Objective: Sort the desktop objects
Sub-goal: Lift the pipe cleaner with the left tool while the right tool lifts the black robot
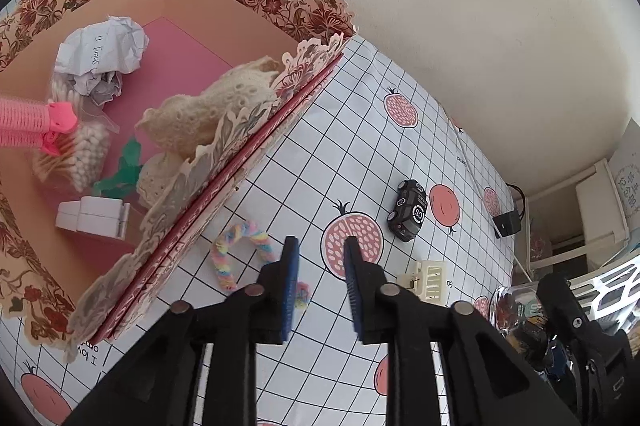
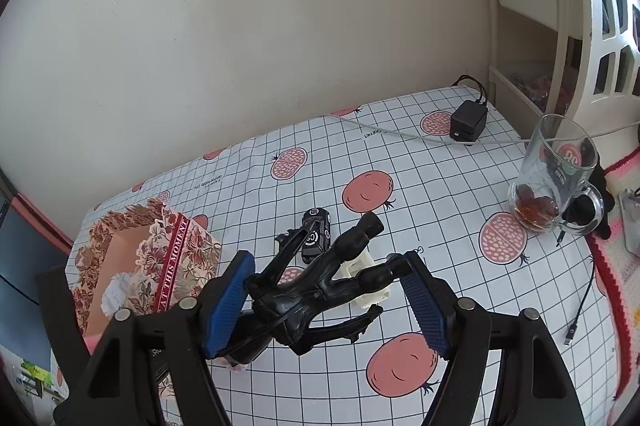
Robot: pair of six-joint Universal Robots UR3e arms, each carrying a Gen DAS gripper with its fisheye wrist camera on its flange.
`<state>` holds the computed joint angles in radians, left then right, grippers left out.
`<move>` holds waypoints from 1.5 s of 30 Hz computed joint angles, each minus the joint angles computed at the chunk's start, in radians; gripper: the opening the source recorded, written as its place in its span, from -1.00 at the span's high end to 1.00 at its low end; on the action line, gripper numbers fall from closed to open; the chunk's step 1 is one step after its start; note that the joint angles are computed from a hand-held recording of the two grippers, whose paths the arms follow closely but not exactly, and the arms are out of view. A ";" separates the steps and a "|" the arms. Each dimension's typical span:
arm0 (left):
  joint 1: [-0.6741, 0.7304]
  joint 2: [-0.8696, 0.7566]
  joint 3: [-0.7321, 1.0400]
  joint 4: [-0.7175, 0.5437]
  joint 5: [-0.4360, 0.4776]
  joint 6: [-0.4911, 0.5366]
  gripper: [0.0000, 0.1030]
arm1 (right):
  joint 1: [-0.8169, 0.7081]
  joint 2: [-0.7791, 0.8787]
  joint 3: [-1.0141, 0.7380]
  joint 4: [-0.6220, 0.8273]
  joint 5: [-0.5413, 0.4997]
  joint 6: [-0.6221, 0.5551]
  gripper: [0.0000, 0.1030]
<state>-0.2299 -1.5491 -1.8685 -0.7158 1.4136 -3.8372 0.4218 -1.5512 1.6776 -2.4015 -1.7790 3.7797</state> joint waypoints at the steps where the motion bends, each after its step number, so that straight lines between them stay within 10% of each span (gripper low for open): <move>1: 0.006 0.002 0.007 -0.011 -0.012 0.018 0.07 | -0.006 -0.002 0.005 0.000 0.009 -0.002 -0.50; 8: -0.025 -0.050 0.092 -0.089 0.010 0.148 -0.10 | -0.052 -0.045 0.056 -0.015 0.042 -0.007 -0.50; 21: -0.068 -0.159 0.030 -0.041 0.038 0.090 -0.05 | -0.121 -0.108 0.114 -0.024 0.106 -0.014 -0.50; 33: -0.180 -0.220 0.126 -0.124 0.260 0.087 0.55 | -0.111 -0.082 0.102 -0.011 0.104 -0.018 -0.50; 45: -0.115 -0.071 0.098 -0.040 0.081 0.075 0.64 | -0.100 -0.104 0.092 -0.019 0.091 -0.011 -0.50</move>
